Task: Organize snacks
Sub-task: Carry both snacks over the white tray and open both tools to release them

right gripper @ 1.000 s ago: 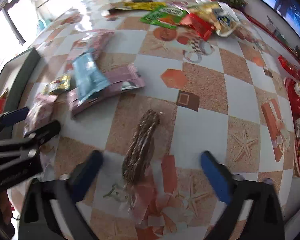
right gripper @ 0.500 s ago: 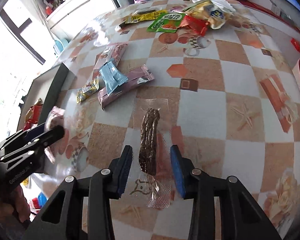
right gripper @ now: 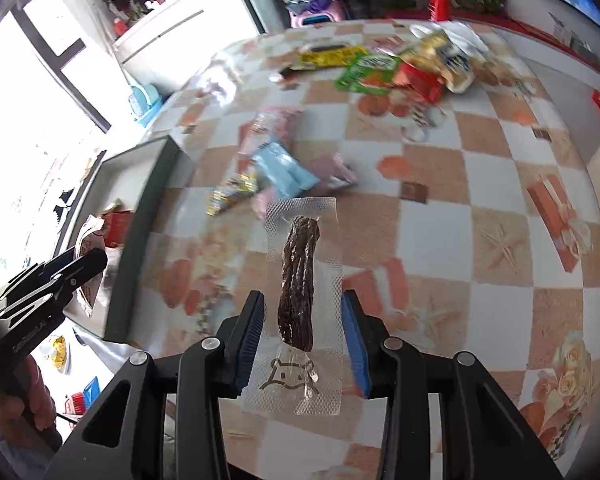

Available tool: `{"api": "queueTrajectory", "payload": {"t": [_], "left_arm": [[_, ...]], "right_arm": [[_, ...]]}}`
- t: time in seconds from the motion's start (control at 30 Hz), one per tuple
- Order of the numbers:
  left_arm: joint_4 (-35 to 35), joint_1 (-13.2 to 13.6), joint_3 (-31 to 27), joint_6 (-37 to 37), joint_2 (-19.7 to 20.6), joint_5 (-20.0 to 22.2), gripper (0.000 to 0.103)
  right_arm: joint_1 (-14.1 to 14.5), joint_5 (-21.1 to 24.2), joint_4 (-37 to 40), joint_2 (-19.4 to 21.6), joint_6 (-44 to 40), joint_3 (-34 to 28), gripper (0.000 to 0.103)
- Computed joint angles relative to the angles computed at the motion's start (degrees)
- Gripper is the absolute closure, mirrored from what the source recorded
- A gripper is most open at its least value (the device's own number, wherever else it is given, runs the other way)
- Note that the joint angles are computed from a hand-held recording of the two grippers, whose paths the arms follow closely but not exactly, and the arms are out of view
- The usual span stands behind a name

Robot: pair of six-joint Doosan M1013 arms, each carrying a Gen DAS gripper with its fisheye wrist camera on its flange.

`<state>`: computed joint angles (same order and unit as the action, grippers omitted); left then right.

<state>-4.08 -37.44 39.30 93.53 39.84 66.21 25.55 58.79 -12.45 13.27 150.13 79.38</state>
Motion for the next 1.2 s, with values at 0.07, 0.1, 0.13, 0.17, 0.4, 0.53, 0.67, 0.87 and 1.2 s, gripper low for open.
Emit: {"api": "queueTrajectory", "payload": {"t": [0.07, 0.1, 0.13, 0.17, 0.4, 0.53, 0.67, 0.87, 1.2], "left_arm": [[1.3, 0.6, 0.1, -0.9, -0.3, -0.9, 0.062], [2.1, 1.0, 0.0, -1.3, -0.3, -1.2, 0.062], [2.7, 1.3, -0.2, -2.0, -0.2, -1.3, 0.062], [3.1, 1.7, -0.7, -2.7, 0.0, -1.2, 0.062], [6.1, 4.2, -4.7, -6.6, 2.5, 0.7, 0.062], [7.2, 5.0, -8.6, -8.0, 5.1, 3.2, 0.062], [8.5, 5.3, -13.1, -8.2, 8.3, 5.8, 0.062], [8.8, 6.0, -19.5, -8.5, 12.7, 10.5, 0.062], [9.8, 5.4, -17.5, -6.4, 12.6, 9.4, 0.029]], "right_arm": [[0.2, -0.2, 0.4, 1.0, -1.3, -1.8, 0.062], [0.2, -0.4, 0.6, 1.5, -2.0, -2.6, 0.062], [0.3, -0.5, 1.1, 2.3, -3.1, -3.9, 0.062], [0.4, -0.7, 1.5, 2.8, -4.0, -4.8, 0.062], [0.2, -4.1, 6.8, 8.9, -13.5, -13.6, 0.062], [0.2, -2.6, 10.0, 14.1, -18.8, -20.9, 0.062], [-0.1, -1.5, 13.2, 18.7, -22.5, -27.1, 0.062], [-0.7, 1.0, 17.0, 24.3, -25.5, -34.3, 0.062], [-1.0, 3.4, 14.7, 25.0, -26.4, -35.0, 0.001]]}}
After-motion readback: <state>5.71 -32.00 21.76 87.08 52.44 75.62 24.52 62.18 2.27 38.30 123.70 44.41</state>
